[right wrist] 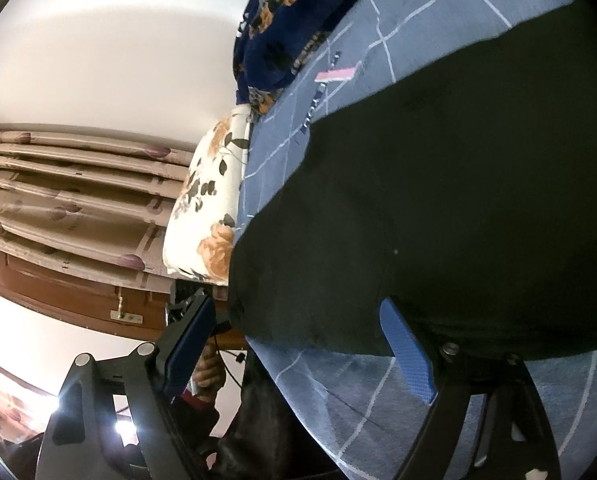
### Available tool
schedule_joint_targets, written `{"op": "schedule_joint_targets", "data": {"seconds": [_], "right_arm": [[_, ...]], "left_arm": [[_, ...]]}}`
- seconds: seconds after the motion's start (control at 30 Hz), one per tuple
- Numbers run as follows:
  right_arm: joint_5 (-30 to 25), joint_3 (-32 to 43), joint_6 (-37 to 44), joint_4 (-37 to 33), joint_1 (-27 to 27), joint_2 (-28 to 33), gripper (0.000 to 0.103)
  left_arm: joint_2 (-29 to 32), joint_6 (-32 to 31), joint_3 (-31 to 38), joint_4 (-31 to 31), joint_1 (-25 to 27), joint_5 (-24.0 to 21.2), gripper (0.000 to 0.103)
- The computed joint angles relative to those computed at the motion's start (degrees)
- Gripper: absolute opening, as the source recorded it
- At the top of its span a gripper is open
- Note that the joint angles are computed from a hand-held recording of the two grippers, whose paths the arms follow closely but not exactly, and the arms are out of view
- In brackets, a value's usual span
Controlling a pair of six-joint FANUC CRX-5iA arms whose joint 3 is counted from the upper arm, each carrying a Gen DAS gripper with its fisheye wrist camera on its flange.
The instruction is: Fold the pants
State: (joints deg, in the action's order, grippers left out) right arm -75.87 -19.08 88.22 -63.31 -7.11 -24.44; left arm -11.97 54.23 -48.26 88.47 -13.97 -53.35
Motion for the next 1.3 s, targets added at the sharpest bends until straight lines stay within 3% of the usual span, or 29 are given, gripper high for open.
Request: {"op": "schedule_joint_targets", "data": {"seconds": [0.13,0.23,0.3,0.43,0.5,0.6,0.73,0.87,1.0,1.1,1.2,1.3], "right_arm": [[-0.2,-0.25,0.23,-0.65,0.07,0.42,0.086],[-0.49,0.04,0.55,-0.75,0.64,0.54,0.086],[-0.48,0.35,1.28,-1.06,0.61,0.34,0.086],[-0.85,0.33,1.65,-2.2,0.22,0.75,0.086],[-1.06,0.42,1.27,-1.82,0.69,0.82,0.087],[-1.34,0.68,2.1,-2.26,0.38,0.21,0.087],[-1.72,0.6,2.71,-3.91,-0.74,0.79,0.089],[-2.2,0.72,2.91,-3.67,-0.05,1.0,0.089],[-2.97,0.67,3.08,-3.85,-0.79,0.81,0.089],[-3.22,0.62,3.37,-4.99,-2.58,0.5,0.089],[-3.16,0.62,4.01,-5.98,-3.2,0.41,0.089],[-3.49,0.43,3.61,-6.03,-2.6,1.11,0.09]], "left_arm": [[-5.39,4.34,-1.67,-0.97,0.2,7.56,0.082],[-6.03,10.65,0.46,-9.5,3.42,2.21,0.082],[-6.93,13.67,1.41,-14.09,4.01,0.96,0.082],[-7.12,17.53,1.27,-16.19,3.78,1.89,0.082],[-8.38,22.79,-0.09,-17.6,4.83,3.0,0.082],[-14.23,25.72,-4.52,-13.76,3.97,10.06,0.082],[-13.49,31.89,-1.38,-23.06,6.3,6.57,0.082],[-10.06,29.28,-1.07,-19.18,1.71,8.44,0.082],[-5.22,29.55,1.53,-19.83,-0.41,8.09,0.082],[-5.84,26.38,0.88,-16.13,-4.04,13.04,0.083],[-6.33,26.04,2.42,-20.93,-4.51,14.13,0.083],[-7.13,21.12,-0.01,-13.08,-8.69,19.95,0.078]]}}
